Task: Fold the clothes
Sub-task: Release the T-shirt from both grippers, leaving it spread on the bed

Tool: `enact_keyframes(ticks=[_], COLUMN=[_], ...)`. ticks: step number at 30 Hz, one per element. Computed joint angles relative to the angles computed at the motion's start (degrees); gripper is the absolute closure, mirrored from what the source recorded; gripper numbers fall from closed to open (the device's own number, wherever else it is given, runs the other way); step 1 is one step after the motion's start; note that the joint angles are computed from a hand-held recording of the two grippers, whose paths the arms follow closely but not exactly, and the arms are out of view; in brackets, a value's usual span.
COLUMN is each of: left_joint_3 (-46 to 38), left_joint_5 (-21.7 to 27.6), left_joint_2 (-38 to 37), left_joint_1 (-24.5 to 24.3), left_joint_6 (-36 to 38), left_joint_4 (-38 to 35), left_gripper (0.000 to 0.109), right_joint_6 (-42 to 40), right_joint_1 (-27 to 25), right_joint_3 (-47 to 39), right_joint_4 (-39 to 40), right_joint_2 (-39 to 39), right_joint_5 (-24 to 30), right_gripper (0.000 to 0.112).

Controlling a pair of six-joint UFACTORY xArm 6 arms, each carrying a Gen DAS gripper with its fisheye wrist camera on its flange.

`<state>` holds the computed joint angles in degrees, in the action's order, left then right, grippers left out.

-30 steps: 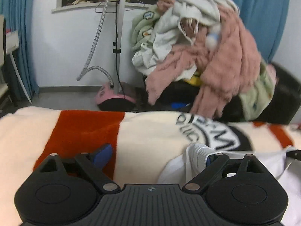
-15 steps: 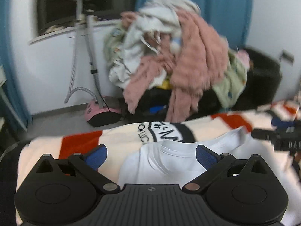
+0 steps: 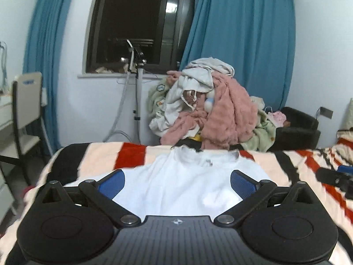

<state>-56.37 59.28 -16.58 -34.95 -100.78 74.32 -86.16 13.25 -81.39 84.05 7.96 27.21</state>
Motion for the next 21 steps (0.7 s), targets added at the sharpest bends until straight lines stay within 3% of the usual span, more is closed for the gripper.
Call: enact_keyframes(ticks=[4,7,11,16,21], left_joint_3=[4.3,5.9,7.2,8.2,11.1], left_joint_5=[10.1,17.7,20.0,16.8,9.1], left_joint_2=[-3.3,-3.2,-2.3,-1.1,-2.8], left_joint_1=[-11.4,-19.1,-23.5,-21.7,-14.4], left_joint_6=[-4.4,-8.0,-13.2,-16.5,-19.9], left_joint_4=[-1.3,-0.3,0.0,-1.2,-4.7], left_gripper=[0.006,0.006,0.006,0.006,0.006], right_joint_6=[-8.2,-13.5,-20.1,-23.4,-22.3], right_joint_1=[-4.1,-6.3,-7.5,-6.9,-6.0], right_joint_3=[14.2,19.6,24.0,26.6,26.6], right_joint_4=[8.3,12.6,17.7,19.1,19.6], right_joint_2=[-11.2,-15.0,-17.3,-18.5,-18.1], right_joint_5=[5.6,8.3,10.0,10.1,7.7], right_gripper=[0.021,0.021,0.021,0.021,0.021])
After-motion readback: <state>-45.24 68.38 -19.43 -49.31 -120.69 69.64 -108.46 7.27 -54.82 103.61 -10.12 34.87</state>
